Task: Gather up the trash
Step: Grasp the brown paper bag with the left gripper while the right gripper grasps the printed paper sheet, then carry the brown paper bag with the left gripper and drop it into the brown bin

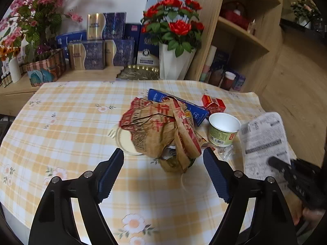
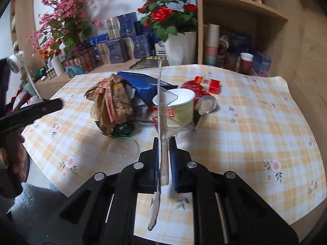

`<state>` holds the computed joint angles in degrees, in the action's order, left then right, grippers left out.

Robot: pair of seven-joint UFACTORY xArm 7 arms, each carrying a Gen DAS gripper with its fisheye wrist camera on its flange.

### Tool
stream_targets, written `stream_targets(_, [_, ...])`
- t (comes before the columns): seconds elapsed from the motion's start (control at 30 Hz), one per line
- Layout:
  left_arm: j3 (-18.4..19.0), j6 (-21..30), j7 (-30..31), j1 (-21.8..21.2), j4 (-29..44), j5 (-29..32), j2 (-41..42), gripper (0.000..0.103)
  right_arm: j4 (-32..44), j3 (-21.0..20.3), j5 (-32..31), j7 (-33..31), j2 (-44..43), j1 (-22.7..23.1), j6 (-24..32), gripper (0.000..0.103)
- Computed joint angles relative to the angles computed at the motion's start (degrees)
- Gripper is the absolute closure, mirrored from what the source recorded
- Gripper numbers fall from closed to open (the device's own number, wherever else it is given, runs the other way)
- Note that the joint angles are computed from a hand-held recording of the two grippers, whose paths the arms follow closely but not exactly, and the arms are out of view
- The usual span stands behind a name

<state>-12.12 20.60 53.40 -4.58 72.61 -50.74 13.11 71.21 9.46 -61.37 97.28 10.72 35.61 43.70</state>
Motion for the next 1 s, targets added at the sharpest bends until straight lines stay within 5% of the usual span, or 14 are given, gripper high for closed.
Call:
stream_targets(0.17, [3.29, -3.17, -16.9, -6.84, 7.17, 17.27, 7.32, 0.025, -1.8, -0.22, -1.68, 3.48, -0.49, -0.35, -1.52, 0.089])
stream_targets(0.27, [8.84, -7.2, -27.69, -13.25, 10.46, 29.35, 11.51, 0.023, -2.42, -0.22, -2.45, 4.74, -0.31, -0.63, -2.59, 0.089])
stream_targets(0.37, [16.59, -9.69, -37.23, -20.22, 13.61, 39.44, 15.33, 0.009, -2.77, -0.25, -2.84, 5.21, -0.1, -0.77, -3.45, 0.089])
stream_targets(0.47, [23.96, -7.81, -45.43, -25.81, 17.9, 46.8, 19.33, 0.006, -3.24, -0.31, -3.12, 5.4, -0.12, -0.81, -3.59, 0.089])
stream_targets(0.63, [21.91, -8.17, -47.82, -23.69, 20.46, 50.4, 21.69, 0.006, -3.68, -0.51, -1.86, 5.26, -0.05, -1.46, -4.41, 0.089])
stream_targets(0.67, [19.84, -8.99, -46.68, -22.06, 19.87, 50.54, 21.26, 0.01, -3.66, -0.51, -1.84, 5.34, -0.03, -1.4, -4.3, 0.089])
stream_targets(0.7, [17.24, -9.84, -45.12, -20.05, 18.97, 50.5, 20.59, 0.029, -3.65, -0.52, -1.85, 5.35, -0.04, -1.35, -4.1, 0.089])
stream_targets(0.77, [11.99, -10.38, -41.95, -15.87, 17.06, 50.46, 18.92, 0.032, -3.73, -0.48, -1.59, 5.21, -0.23, -1.28, -3.56, 0.09])
stream_targets(0.83, [6.62, -10.39, -39.55, -11.31, 15.73, 49.39, 17.68, 0.057, -4.07, -0.41, -1.86, 5.61, -0.73, -1.22, -3.11, 0.089])
stream_targets(1.0, [-2.27, -7.57, -33.74, -2.64, 14.21, 42.3, 15.57, 0.059, -4.21, 0.13, -1.34, 5.42, -1.42, -1.41, -2.29, 0.089])
